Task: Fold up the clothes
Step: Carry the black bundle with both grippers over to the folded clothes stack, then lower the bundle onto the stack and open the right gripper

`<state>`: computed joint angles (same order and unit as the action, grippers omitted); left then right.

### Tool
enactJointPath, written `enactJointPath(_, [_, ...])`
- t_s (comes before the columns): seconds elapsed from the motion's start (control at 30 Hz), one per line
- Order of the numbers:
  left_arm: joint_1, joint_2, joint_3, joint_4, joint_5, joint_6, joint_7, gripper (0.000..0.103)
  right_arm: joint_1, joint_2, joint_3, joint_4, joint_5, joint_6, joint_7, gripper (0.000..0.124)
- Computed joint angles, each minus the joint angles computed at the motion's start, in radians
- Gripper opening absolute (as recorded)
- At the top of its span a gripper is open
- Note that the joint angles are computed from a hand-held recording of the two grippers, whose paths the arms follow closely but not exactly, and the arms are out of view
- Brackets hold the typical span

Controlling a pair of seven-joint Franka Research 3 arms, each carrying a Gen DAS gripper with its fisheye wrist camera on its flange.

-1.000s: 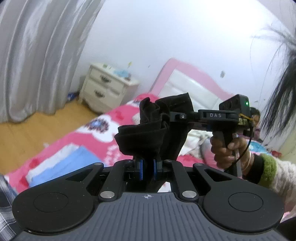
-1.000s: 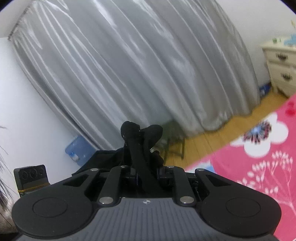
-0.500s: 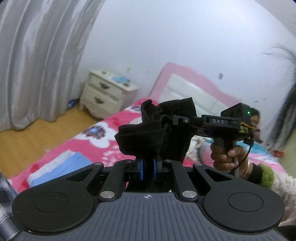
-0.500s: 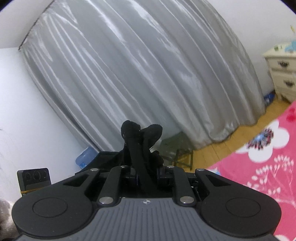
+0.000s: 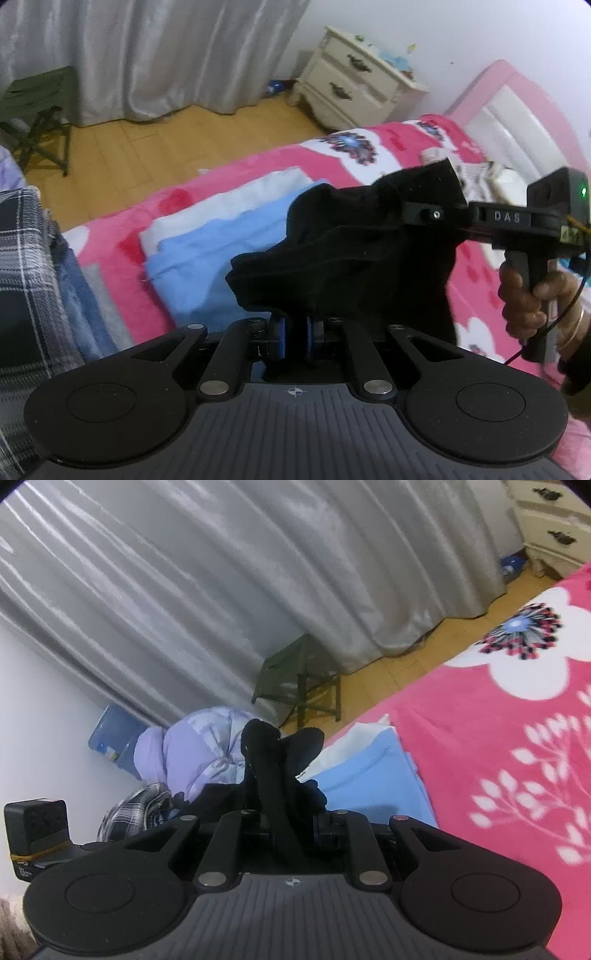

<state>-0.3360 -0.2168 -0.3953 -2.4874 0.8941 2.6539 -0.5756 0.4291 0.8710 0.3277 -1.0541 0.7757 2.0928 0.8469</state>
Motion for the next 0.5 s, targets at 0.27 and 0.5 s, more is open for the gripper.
enactJointPath(0.27, [0.001,-0.005,0.021,-0.014,-0.104,-0.055,0.057,0.010,0.063,0.124,-0.014,0.128,-0.070,0.005,0.049,0.021])
enactJointPath(0.5, [-0.030,0.049,0.030,0.058,-0.233,-0.200,0.181,0.024,0.062,0.093,0.009,0.010,-0.044,0.238,-0.001,0.040])
